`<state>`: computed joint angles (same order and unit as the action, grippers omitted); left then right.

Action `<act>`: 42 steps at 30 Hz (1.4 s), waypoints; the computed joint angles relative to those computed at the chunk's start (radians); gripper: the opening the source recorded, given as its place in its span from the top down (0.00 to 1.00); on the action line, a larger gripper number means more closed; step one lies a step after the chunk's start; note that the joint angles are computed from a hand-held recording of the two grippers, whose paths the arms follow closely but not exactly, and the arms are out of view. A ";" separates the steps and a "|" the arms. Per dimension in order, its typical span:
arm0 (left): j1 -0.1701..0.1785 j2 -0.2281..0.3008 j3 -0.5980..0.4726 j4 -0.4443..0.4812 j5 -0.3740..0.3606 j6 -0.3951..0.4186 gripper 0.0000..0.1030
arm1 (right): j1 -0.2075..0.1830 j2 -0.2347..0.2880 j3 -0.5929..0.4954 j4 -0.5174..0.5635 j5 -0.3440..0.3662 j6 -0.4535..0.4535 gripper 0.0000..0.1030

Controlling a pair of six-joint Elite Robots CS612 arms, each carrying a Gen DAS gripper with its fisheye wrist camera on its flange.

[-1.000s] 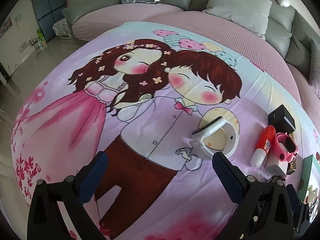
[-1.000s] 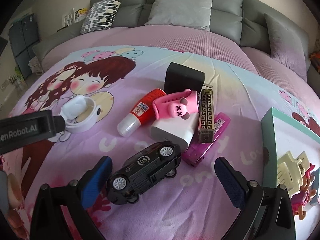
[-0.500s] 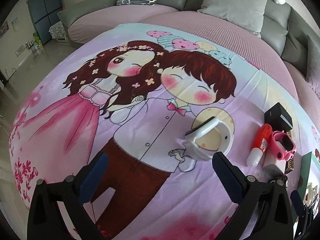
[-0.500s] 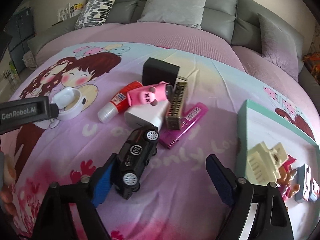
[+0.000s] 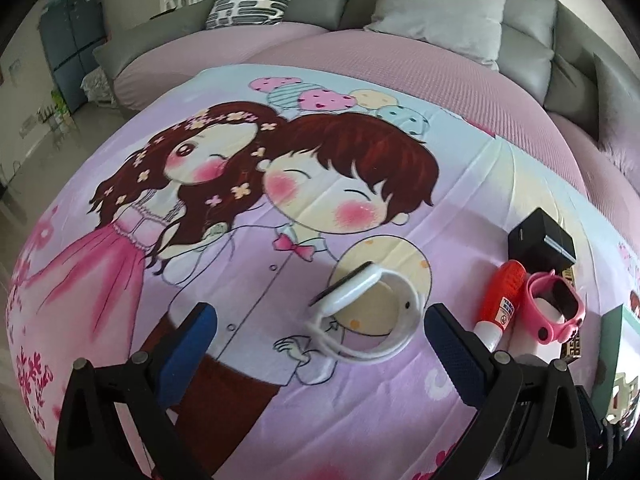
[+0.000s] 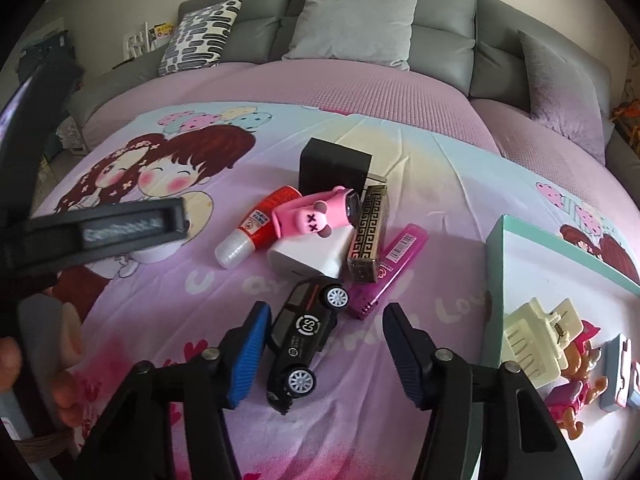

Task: Organize rigid objects
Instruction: 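Close right gripper on the black toy car while left gripper grasps the white watch band, then carry the black car with right tool while left tool carries the white watch band over the tray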

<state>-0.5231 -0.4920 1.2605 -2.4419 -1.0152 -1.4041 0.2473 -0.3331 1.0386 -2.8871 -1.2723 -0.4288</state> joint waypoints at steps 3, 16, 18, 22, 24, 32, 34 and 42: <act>-0.001 0.010 -0.019 0.003 0.008 0.034 0.00 | -0.003 -0.001 -0.001 0.015 0.014 0.001 0.51; -0.001 0.035 -0.057 -0.010 -0.007 0.141 0.40 | -0.006 0.000 -0.010 0.057 0.024 0.005 0.60; -0.001 0.036 -0.054 -0.033 -0.016 0.156 0.41 | -0.007 0.001 -0.013 0.065 0.027 0.009 0.65; -0.004 0.032 -0.048 -0.043 -0.012 0.158 0.41 | -0.012 -0.001 -0.012 0.072 0.042 0.020 0.67; -0.003 0.027 -0.040 -0.056 -0.018 0.150 0.41 | -0.014 -0.003 -0.010 0.073 0.048 0.025 0.69; -0.012 -0.005 0.004 -0.114 0.014 0.129 0.41 | -0.025 -0.016 0.000 0.075 0.082 0.045 0.72; -0.017 -0.013 0.010 -0.126 0.025 0.136 0.41 | -0.029 -0.020 0.005 0.071 0.093 0.050 0.72; -0.044 -0.046 0.050 -0.237 0.104 0.160 0.41 | -0.050 -0.047 0.043 -0.039 0.142 0.105 0.72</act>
